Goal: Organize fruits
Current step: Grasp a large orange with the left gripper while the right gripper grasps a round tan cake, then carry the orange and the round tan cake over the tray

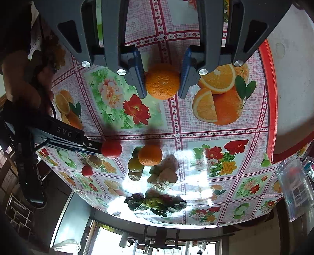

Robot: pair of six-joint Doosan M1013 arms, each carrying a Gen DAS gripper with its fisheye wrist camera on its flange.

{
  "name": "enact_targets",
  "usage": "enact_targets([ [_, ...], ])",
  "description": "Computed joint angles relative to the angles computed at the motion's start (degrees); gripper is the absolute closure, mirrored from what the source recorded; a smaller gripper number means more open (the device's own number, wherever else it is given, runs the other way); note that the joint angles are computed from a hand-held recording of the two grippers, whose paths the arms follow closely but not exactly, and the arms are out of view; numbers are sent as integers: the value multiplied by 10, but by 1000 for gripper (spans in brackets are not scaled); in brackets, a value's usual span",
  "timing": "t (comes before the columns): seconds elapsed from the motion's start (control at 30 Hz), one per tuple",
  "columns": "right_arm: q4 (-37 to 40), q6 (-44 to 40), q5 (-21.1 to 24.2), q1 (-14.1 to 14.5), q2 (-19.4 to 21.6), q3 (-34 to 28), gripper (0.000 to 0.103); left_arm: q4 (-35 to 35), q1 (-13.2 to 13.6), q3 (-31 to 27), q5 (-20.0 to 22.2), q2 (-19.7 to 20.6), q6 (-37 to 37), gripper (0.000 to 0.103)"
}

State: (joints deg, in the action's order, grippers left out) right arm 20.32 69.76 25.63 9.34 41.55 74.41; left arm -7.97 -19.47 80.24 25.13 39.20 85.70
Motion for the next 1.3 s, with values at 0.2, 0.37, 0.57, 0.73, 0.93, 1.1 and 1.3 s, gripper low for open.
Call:
enact_targets([
  [0.2, 92, -78, -12, -2, -33, 49, 80, -47, 4, 20, -12, -12, 33, 73],
  [0.37, 144, -126, -13, 2, -54, 83, 80, -66, 5, 40, -25, -24, 45, 73],
  [0.57, 189, -169, -6, 11, -70, 109, 80, -61, 4, 67, -49, -43, 40, 73],
  [0.73, 219, -204, -1, 22, -81, 125, 80, -60, 6, 93, -74, -63, 35, 73],
  [0.93, 249, -237, 10, 34, -86, 132, 80, -10, 10, 120, -97, -82, -16, 72],
  [1.1, 251, -248, 19, 47, -88, 131, 80, -7, 16, 138, -110, -93, -28, 72],
  [1.3, 250, -256, 25, 60, -89, 128, 80, -7, 23, 156, -124, -104, -38, 72],
])
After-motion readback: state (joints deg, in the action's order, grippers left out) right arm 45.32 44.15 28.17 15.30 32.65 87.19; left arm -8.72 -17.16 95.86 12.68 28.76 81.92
